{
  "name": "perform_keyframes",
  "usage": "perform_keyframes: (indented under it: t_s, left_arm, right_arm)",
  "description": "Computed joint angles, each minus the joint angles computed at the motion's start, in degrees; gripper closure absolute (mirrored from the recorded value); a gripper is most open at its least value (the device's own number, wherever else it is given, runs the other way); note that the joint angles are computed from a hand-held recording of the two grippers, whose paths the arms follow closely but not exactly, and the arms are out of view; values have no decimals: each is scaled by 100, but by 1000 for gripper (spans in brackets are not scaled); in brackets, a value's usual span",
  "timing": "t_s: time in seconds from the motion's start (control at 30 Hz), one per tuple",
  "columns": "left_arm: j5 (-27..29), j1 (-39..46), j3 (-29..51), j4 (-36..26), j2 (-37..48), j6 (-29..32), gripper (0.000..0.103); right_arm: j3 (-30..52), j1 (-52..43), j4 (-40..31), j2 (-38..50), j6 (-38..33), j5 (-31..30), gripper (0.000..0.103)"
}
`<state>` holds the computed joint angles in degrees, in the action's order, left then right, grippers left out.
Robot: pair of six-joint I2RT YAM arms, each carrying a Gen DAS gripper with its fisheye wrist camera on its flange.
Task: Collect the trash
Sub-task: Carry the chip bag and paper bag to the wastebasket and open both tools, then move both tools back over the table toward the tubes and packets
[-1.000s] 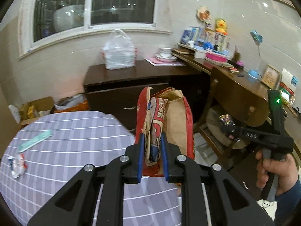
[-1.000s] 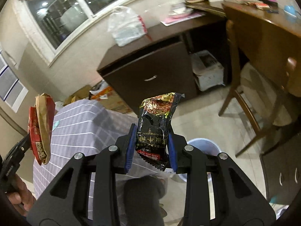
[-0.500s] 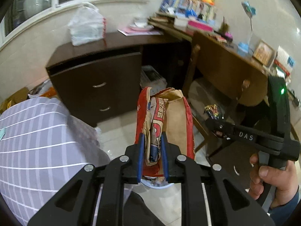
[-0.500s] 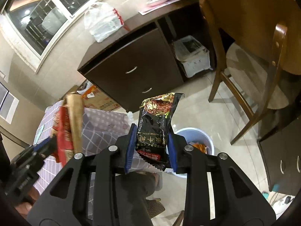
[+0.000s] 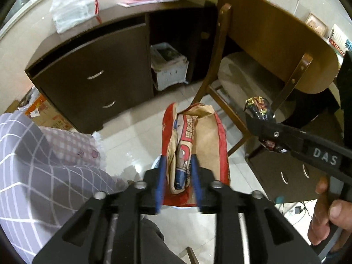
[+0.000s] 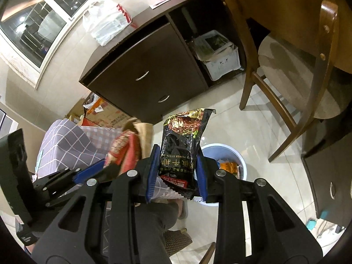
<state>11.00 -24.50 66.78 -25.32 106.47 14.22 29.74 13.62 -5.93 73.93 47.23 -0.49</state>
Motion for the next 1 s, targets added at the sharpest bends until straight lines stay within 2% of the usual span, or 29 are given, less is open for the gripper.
perform_keyframes:
  t_s: [0.03,0.07,0.1,0.13,0.2,0.3,0.43,0.73,1.0]
  left_arm:
    - [-28,-4,74,-22,96,-36,43]
    - [-45,-2,79,14,127,-90,29]
    - [-89,30,49,111,119,-177,25]
    - [-129,58,44,159,120,-234,23]
    - [-169,117,96,93,136,-286,21]
    - [-134,240,-31,147,-75,-266,18]
    - [-147,333,-262,296,-475,-218,12]
    - [232,759,-542,94,-1433,-84,11]
    - [818,1643,-663,-211,-2389,145,10]
  right_arm:
    - [-16,-32,97,92,-6,-56,69]
    - [-30,-81,234,251,-13,-143,67]
    - [-53,-132,354,375,-14,-213,50]
    - [-93,-191,512,521,38,-284,27]
    - [-183,-326,815,797,140,-515,15]
    - [-227,-346,872,974,308,-498,8]
    - [-189,-177,644,870,466,-260,6]
    - [278,347,-133,403,623,286,6]
    - [1340,1205,-987,212,668,971,6]
